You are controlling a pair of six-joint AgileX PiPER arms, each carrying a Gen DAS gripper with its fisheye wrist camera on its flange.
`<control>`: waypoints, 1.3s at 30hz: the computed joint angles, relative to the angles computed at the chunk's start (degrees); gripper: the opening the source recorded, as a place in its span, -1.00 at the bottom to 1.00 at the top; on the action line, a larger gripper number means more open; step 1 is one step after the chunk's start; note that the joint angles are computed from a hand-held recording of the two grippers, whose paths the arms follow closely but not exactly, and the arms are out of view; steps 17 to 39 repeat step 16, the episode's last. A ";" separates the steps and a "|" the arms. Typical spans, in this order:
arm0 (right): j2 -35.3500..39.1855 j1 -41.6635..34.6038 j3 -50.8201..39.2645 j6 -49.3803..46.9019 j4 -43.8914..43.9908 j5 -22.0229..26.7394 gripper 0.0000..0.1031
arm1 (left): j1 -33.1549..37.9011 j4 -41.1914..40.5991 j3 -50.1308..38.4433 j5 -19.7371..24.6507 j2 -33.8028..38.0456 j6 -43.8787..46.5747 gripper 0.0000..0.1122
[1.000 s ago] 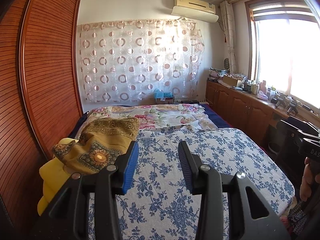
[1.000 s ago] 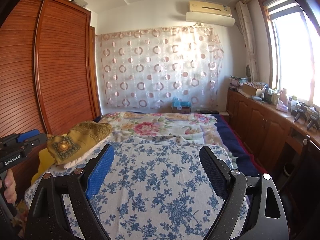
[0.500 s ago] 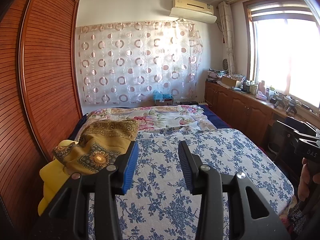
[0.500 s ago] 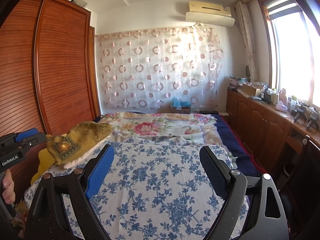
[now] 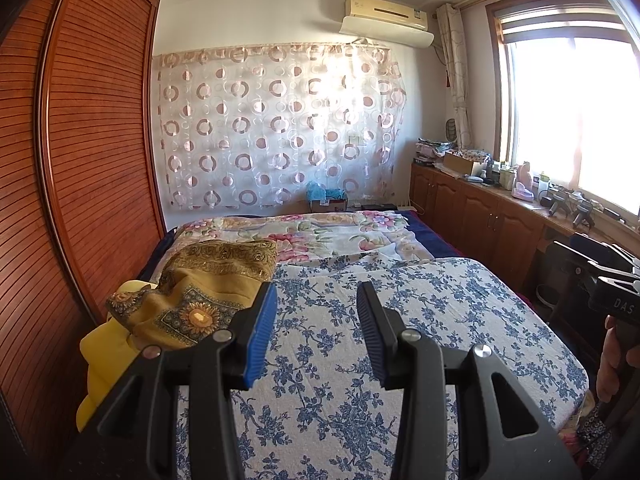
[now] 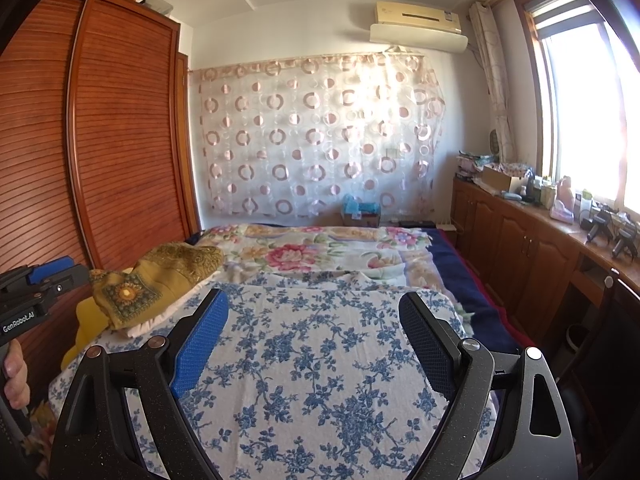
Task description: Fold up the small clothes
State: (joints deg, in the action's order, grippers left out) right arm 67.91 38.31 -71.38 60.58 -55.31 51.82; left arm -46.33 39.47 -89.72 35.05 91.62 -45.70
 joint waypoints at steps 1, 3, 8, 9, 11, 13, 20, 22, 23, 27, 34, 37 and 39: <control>-0.03 -0.01 0.02 -0.04 0.03 -0.03 0.72 | -0.05 0.23 0.27 -0.19 -0.11 -0.23 -0.28; -0.19 0.06 0.14 0.06 -0.08 0.00 0.72 | 0.03 0.16 0.24 -0.25 -0.08 -0.09 -0.28; -0.10 -0.07 0.15 0.02 -0.02 -0.14 0.72 | -0.40 0.16 -0.25 0.43 -0.07 -0.06 -0.28; -0.03 -0.05 0.12 0.06 -0.05 -0.08 0.72 | -0.35 -0.04 -0.36 0.51 -0.16 0.20 -0.28; -0.15 -0.06 0.25 0.14 -0.12 -0.12 0.72 | -0.48 -0.01 -0.58 0.70 -0.14 0.17 -0.28; -0.18 -0.11 0.31 0.09 -0.02 -0.24 0.72 | -0.49 -0.07 -0.70 0.80 -0.21 0.30 -0.28; -0.16 -0.13 0.36 0.16 -0.13 -0.30 0.72 | -0.50 -0.38 -0.97 1.08 -0.37 0.73 -0.28; -0.16 -0.13 0.36 0.16 -0.13 -0.30 0.72 | -0.50 -0.38 -0.97 1.08 -0.37 0.73 -0.28; -0.16 -0.13 0.36 0.16 -0.13 -0.30 0.72 | -0.50 -0.38 -0.97 1.08 -0.37 0.73 -0.28; -0.16 -0.13 0.36 0.16 -0.13 -0.30 0.72 | -0.50 -0.38 -0.97 1.08 -0.37 0.73 -0.28; -0.16 -0.13 0.36 0.16 -0.13 -0.30 0.72 | -0.50 -0.38 -0.97 1.08 -0.37 0.73 -0.28; -0.16 -0.13 0.36 0.16 -0.13 -0.30 0.72 | -0.50 -0.38 -0.97 1.08 -0.37 0.73 -0.28; -0.16 -0.13 0.36 0.16 -0.13 -0.30 0.72 | -0.50 -0.38 -0.97 1.08 -0.37 0.73 -0.28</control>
